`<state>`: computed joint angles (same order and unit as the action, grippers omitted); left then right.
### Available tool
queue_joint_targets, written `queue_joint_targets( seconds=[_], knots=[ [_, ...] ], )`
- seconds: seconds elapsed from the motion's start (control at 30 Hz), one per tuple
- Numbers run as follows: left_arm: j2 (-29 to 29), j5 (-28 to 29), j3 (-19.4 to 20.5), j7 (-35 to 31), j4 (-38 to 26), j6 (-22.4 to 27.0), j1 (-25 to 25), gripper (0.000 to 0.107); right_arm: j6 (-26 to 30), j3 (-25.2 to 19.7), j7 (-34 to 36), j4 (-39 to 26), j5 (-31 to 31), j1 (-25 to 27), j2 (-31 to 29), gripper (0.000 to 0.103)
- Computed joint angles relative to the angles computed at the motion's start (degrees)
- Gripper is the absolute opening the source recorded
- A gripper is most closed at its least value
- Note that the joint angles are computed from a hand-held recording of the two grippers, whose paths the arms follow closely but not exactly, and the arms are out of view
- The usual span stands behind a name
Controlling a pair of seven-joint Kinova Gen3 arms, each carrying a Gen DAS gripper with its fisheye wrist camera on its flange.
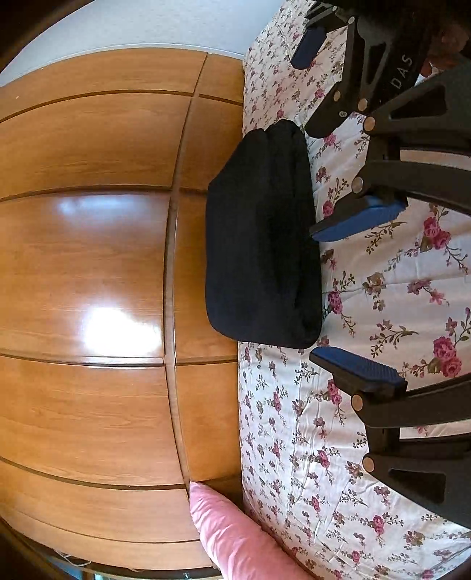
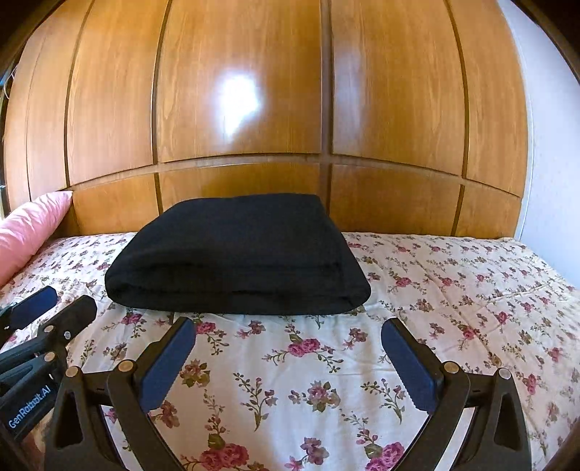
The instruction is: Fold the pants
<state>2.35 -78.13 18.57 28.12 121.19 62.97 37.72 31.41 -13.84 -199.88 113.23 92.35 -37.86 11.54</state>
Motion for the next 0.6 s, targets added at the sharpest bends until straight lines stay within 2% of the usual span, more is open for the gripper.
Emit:
queue_joint_targets(
  seconds=[0.47, 0.6],
  knots=[
    [-0.5, -0.5, -0.1, 0.7, 0.6, -1.7, -0.6, 0.061, 0.5, -0.3, -1.8, 0.5, 1.1, 0.3, -0.2, 0.103],
    [-0.9, -0.9, -0.2, -0.1, 0.9, -3.5, -1.0, 0.061, 3.6, -0.6, -2.8, 0.8, 1.3, -0.7, -0.1, 0.103]
  ],
)
